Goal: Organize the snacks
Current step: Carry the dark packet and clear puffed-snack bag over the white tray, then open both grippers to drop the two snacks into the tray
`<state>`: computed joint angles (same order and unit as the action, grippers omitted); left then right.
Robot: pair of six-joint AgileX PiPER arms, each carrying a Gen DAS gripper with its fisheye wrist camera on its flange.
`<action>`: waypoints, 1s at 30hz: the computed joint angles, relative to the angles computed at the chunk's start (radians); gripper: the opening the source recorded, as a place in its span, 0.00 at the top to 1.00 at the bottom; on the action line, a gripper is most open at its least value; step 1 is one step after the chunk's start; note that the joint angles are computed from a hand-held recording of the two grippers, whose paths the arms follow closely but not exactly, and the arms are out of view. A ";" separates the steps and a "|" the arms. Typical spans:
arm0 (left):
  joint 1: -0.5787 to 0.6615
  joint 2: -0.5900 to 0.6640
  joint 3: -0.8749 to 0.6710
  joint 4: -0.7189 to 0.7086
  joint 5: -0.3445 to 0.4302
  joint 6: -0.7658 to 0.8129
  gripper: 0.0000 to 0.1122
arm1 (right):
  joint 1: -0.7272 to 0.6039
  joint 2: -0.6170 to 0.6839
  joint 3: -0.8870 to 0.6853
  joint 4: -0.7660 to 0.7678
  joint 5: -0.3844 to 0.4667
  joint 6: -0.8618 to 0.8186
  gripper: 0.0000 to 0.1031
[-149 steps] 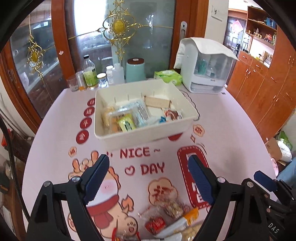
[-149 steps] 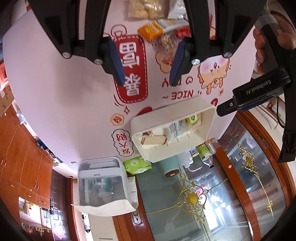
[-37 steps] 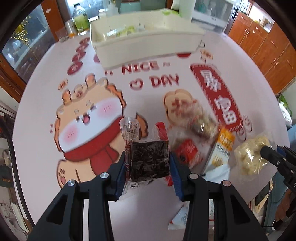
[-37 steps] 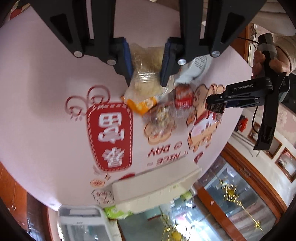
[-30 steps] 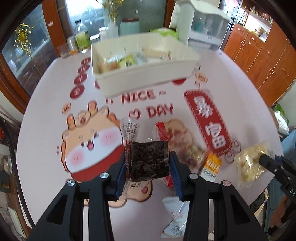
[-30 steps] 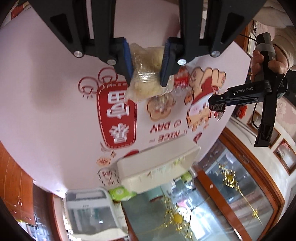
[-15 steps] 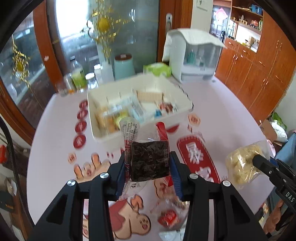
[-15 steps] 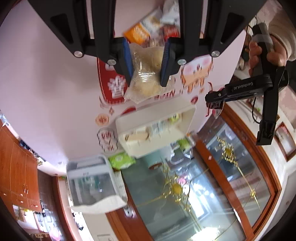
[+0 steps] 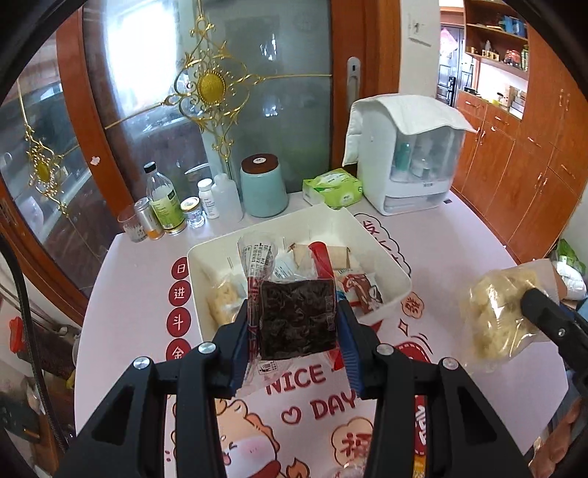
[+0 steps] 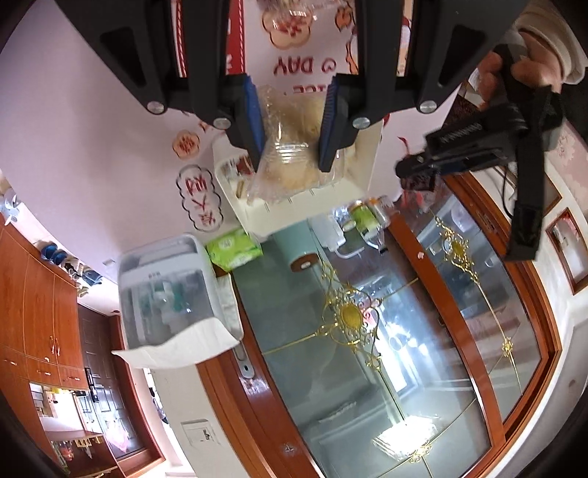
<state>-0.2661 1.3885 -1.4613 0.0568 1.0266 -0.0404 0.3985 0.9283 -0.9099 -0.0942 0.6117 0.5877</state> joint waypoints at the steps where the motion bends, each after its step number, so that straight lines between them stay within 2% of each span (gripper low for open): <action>1: 0.007 0.020 -0.012 -0.002 -0.006 0.003 0.63 | -0.014 0.021 -0.017 0.021 -0.006 -0.023 0.72; 4: 0.015 0.075 -0.036 0.007 -0.029 0.011 0.63 | -0.036 0.104 -0.072 0.045 -0.031 -0.055 0.72; 11: 0.028 0.199 -0.100 0.060 -0.071 0.006 0.61 | 0.006 0.303 -0.198 -0.093 -0.047 0.078 0.72; 13: 0.026 0.234 -0.119 0.100 -0.080 -0.017 0.58 | 0.014 0.386 -0.263 -0.138 -0.039 0.114 0.72; 14: 0.027 0.253 -0.125 0.119 -0.088 -0.028 0.54 | 0.016 0.415 -0.288 -0.153 -0.035 0.127 0.72; 16: 0.033 0.296 -0.153 0.142 -0.070 -0.031 0.22 | 0.012 0.500 -0.363 -0.151 -0.016 0.109 0.69; 18: 0.037 0.327 -0.166 0.166 -0.058 -0.042 0.17 | 0.001 0.584 -0.443 -0.100 0.012 0.032 0.58; 20: 0.049 0.344 -0.169 0.164 -0.042 -0.037 0.17 | 0.017 0.660 -0.533 -0.140 0.087 0.019 0.50; 23: 0.067 0.334 -0.143 0.156 -0.045 -0.047 0.17 | 0.050 0.693 -0.577 -0.227 0.152 0.056 0.48; 26: 0.080 0.298 -0.100 0.141 -0.063 -0.040 0.17 | 0.056 0.654 -0.526 -0.233 0.126 0.067 0.39; 30: 0.079 0.237 -0.046 0.133 -0.082 -0.037 0.17 | 0.059 0.599 -0.468 -0.214 0.120 0.073 0.38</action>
